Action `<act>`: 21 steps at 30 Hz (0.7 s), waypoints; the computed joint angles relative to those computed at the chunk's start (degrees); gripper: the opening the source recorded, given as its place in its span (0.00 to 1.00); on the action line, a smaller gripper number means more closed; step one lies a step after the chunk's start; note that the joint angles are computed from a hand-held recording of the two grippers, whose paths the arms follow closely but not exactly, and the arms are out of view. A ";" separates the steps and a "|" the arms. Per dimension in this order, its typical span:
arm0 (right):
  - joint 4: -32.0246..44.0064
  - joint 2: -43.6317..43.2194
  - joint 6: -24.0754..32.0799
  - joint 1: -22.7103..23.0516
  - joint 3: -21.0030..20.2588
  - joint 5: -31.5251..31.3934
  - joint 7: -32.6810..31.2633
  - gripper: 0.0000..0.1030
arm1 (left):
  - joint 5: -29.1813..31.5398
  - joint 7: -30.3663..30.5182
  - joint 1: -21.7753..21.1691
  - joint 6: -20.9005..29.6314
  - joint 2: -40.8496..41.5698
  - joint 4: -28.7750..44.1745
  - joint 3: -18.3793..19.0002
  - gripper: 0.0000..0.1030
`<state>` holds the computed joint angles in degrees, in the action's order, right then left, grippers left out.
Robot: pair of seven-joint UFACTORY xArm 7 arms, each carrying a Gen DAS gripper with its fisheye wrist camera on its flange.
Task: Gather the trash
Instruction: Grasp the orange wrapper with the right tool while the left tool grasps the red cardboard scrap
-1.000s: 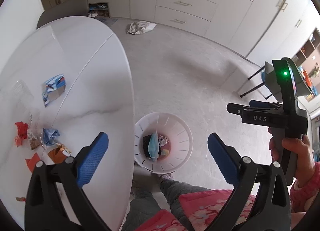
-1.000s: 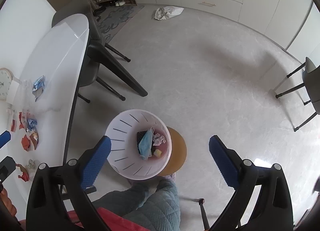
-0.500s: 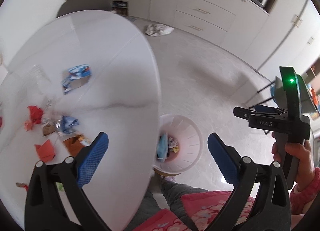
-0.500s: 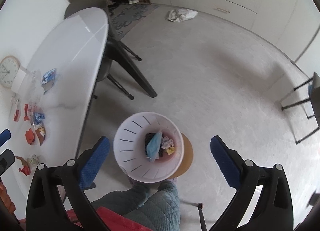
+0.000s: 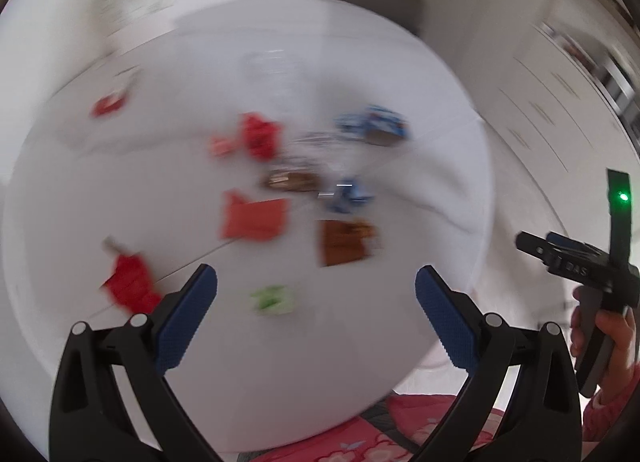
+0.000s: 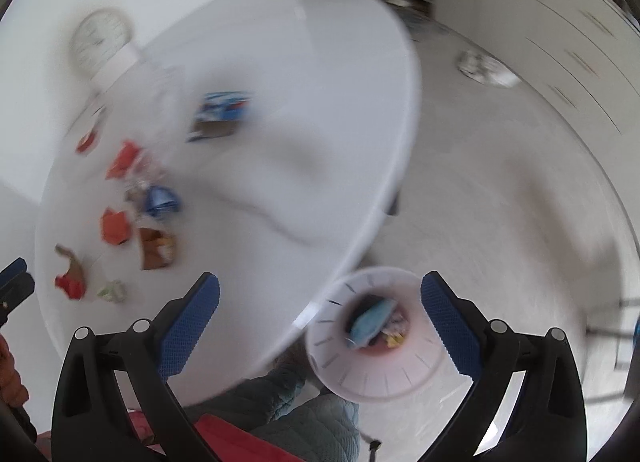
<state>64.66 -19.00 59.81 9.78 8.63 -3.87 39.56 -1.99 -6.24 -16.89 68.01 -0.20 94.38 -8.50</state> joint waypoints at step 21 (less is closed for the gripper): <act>29.02 26.32 -0.15 10.93 2.63 -3.80 -22.34 0.97 | 0.33 -14.41 9.77 1.98 -1.42 -6.22 5.34 0.92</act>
